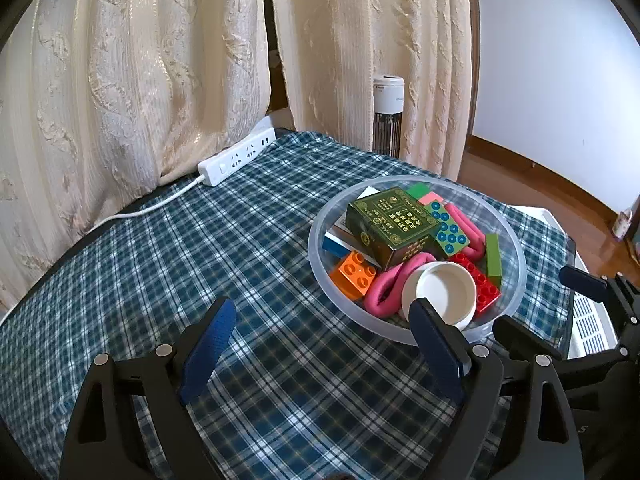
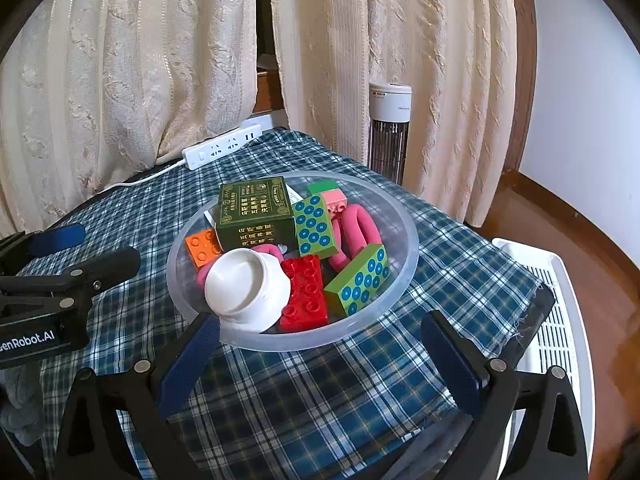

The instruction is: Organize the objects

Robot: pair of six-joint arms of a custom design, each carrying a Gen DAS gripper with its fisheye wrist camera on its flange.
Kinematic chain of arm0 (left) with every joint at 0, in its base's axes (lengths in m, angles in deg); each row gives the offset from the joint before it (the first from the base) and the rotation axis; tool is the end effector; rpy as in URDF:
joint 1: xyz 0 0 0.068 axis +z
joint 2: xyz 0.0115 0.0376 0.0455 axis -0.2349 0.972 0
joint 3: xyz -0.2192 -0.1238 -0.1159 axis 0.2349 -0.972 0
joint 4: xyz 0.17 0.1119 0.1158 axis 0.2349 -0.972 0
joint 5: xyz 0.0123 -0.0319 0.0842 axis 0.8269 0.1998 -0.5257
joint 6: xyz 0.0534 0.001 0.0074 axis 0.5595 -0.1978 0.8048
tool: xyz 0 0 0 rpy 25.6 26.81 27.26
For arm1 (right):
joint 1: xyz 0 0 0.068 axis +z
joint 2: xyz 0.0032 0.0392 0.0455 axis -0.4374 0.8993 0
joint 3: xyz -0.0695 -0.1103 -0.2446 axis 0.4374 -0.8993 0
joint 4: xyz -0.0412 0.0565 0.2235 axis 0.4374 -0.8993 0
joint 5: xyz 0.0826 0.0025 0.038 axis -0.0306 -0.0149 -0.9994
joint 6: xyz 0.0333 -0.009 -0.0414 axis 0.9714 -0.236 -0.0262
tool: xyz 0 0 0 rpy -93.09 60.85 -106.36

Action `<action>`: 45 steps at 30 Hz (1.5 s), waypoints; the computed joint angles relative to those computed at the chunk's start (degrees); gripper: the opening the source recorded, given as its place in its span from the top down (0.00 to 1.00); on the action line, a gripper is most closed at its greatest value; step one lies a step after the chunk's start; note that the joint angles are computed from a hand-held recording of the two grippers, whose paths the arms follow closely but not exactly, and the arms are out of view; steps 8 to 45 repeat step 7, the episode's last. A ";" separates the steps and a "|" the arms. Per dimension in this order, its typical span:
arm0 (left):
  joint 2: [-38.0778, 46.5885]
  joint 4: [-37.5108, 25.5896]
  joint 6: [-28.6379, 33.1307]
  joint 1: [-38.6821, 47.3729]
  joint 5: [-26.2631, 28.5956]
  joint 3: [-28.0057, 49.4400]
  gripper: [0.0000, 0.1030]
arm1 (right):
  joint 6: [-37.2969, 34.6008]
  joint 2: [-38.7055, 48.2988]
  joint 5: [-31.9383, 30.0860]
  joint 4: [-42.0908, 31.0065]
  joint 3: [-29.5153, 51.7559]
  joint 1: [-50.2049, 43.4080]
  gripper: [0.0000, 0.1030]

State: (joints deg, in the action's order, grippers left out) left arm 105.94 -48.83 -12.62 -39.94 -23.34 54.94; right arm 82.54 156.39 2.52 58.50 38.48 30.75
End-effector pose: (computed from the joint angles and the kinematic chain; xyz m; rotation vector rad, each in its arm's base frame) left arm 0.2409 -0.1164 0.2296 0.4897 2.2448 -0.1463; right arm 0.1709 0.2167 0.2002 0.1829 2.2728 -0.0140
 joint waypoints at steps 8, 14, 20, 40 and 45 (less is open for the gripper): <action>-0.21 -1.37 -0.02 0.13 -0.64 0.49 0.13 | 0.21 0.10 0.05 -0.25 0.21 0.13 0.01; -0.21 -1.37 -0.02 0.13 -0.64 0.49 0.13 | 0.21 0.10 0.05 -0.25 0.21 0.13 0.01; -0.21 -1.37 -0.02 0.13 -0.64 0.49 0.13 | 0.21 0.10 0.05 -0.25 0.21 0.13 0.01; -0.21 -1.37 -0.02 0.13 -0.64 0.49 0.13 | 0.21 0.10 0.05 -0.25 0.21 0.13 0.01; -0.21 -1.37 -0.02 0.13 -0.64 0.49 0.13 | 0.21 0.10 0.05 -0.25 0.21 0.13 0.01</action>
